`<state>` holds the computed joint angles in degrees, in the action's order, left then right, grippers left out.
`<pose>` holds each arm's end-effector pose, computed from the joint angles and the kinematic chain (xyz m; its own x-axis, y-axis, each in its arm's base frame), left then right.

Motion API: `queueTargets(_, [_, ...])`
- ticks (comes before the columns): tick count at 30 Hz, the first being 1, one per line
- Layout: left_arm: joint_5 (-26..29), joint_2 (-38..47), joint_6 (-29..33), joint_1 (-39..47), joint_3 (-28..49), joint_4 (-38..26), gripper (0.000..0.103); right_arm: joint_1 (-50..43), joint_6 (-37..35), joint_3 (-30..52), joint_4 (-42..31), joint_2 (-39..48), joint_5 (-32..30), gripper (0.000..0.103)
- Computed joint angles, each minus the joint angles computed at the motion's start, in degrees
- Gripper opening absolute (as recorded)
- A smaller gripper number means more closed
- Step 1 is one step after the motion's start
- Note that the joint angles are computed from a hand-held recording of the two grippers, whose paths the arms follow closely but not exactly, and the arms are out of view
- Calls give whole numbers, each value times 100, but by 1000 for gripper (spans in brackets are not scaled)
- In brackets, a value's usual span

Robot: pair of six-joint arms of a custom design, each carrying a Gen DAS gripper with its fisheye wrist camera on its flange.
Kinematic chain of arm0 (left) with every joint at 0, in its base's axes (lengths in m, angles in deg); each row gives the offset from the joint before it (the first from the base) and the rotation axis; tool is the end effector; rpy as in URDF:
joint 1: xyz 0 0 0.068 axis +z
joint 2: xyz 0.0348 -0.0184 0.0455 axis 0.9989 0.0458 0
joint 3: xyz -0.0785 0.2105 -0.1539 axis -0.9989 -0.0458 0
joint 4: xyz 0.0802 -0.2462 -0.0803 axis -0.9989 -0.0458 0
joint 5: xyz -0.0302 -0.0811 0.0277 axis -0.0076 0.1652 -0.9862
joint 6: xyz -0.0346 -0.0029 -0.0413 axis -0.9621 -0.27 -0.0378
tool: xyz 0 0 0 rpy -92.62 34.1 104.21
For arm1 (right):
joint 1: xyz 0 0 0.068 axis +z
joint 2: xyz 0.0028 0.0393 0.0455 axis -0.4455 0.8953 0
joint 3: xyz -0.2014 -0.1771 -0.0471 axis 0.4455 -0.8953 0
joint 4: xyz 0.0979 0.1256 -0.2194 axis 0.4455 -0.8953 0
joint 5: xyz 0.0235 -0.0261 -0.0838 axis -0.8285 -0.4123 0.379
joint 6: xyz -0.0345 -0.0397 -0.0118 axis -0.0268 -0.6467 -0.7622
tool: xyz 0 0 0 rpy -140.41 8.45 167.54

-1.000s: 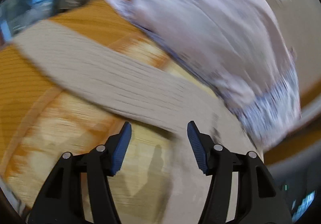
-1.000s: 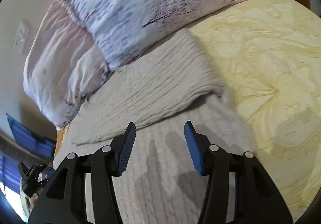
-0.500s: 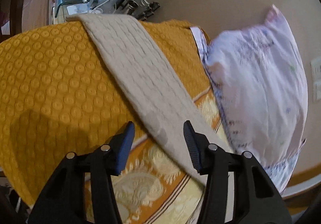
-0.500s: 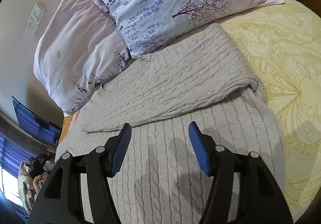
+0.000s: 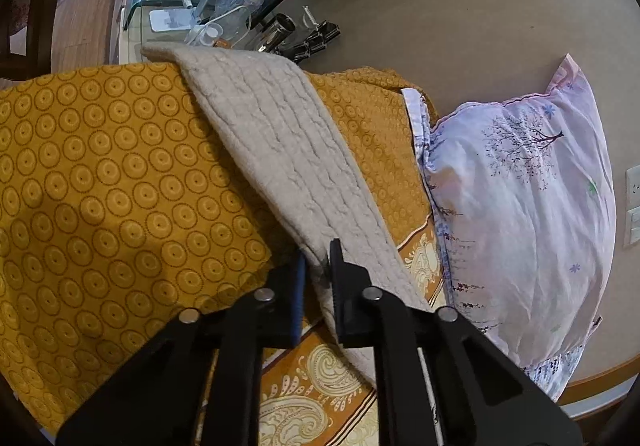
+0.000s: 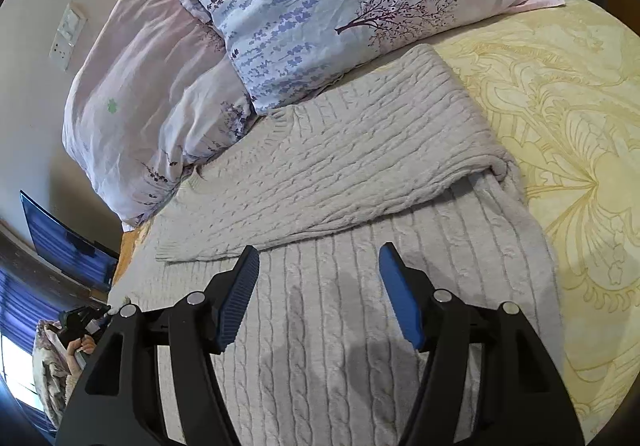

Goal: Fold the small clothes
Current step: 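Grasp the cuff of the other sleeve with the left tool, then fold the held sleeve across the sweater body with the left tool, release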

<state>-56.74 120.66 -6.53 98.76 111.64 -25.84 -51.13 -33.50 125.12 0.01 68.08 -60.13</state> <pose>0.3037 0.0488 0.1824 -0.4550 -0.8583 -0.2372 -0.5158 0.4711 -0.7155 0.1903 -0.0704 0.2504 -0.6787 0.5764 -0.4551 0.3462 0.7976 0.4939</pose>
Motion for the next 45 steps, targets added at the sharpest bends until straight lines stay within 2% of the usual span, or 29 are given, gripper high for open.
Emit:
queueTargets(9, [-368, -691, -150, -659, 75, 74, 6, -220, -148, -14, -158, -161, -163, 66])
queueTargets(13, [-488, -883, -250, -1500, 326, 274, 6, -289, -215, -16, -226, -209, -245, 66])
queueTargets(17, [-577, -717, -175, -2505, 827, 389, 6, -380, -310, -17, -334, -314, -311, 66])
queueTargets(21, [-499, -203, -226, -3485, 1353, 709, 6, -584, -469, -49, -463, -477, -413, 67])
queueTargets(29, [-544, 1240, -416, -4828, 2186, 1168, 6, -964, -847, -43, -675, -470, -622, 67])
queueTargets(32, [-602, 1809, -568, -5139, 2490, 1103, 6, -953, -926, -12, -728, -449, -631, 67])
queueTargets(36, [-498, 2686, -590, -5435, 3198, 648, 7, -764, -927, 72, -778, -470, -542, 67])
queueTargets(37, [-434, 2770, -552, -5452, 3255, 579, 8, -696, -912, 90, -786, -488, -497, 67])
queueTargets(39, [-275, 2873, -454, -5451, 3352, 397, 25, -546, -912, 167, -798, -475, -415, 67])
queueTargets(40, [-168, 2808, -410, -5424, 3268, 390, 29, -431, -909, 232, -801, -448, -354, 67])
queueTargets(42, [39, 2491, -192, -5325, 2985, 322, 53, -164, -901, 354, -797, -391, -198, 67])
queueTargets(45, [-19, 1614, 424, -5080, 2253, 206, 59, 542, -932, 638, -744, -224, 174, 67])
